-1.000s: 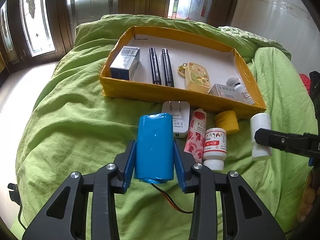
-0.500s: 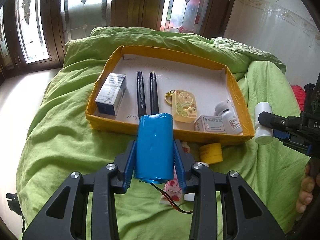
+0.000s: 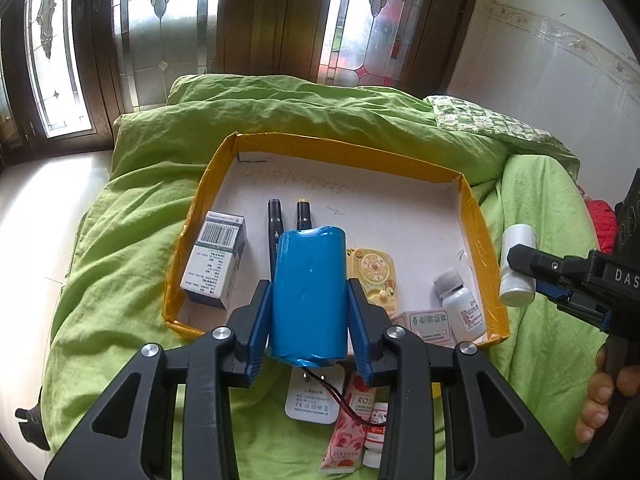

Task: Organize rigid objects
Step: 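Carry the battery pack and pill bottle into the tray with both grippers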

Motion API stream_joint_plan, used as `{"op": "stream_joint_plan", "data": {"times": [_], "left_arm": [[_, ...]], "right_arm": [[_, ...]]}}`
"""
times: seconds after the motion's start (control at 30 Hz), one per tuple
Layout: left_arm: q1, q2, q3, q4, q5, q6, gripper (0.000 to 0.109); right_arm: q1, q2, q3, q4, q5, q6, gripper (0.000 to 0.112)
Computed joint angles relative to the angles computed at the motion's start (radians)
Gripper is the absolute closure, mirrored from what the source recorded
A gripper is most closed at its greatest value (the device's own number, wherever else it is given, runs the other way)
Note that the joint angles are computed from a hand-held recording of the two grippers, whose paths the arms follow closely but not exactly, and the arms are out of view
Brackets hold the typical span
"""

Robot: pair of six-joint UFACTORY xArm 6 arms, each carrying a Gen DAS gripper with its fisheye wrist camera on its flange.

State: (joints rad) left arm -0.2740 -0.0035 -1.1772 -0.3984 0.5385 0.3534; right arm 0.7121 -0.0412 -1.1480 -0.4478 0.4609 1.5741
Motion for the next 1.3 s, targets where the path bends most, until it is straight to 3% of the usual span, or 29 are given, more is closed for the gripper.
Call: {"op": "stream_joint_plan", "data": {"times": [0.5, 0.67, 1.03, 1.3], "left_arm": [[0.045, 0.364, -0.476, 0.04, 0.15, -0.086, 0.075], [0.039, 0.482, -0.618, 0.124, 0.176, -0.132, 0.075], [0.041, 0.663, -0.837, 0.232, 0.258, -0.182, 0.075], [0.026, 0.678, -0.835, 0.274, 0.256, -0.182, 0.075]], "right_arm": [[-0.036, 0.092, -0.068, 0.103, -0.002, -0.101, 0.079], [-0.054, 0.149, -0.117, 0.15, 0.004, -0.152, 0.079], [-0.081, 0.367, -0.365, 0.313, 0.07, -0.381, 0.079], [-0.076, 0.504, -0.534, 0.385, 0.126, -0.514, 0.079]]}}
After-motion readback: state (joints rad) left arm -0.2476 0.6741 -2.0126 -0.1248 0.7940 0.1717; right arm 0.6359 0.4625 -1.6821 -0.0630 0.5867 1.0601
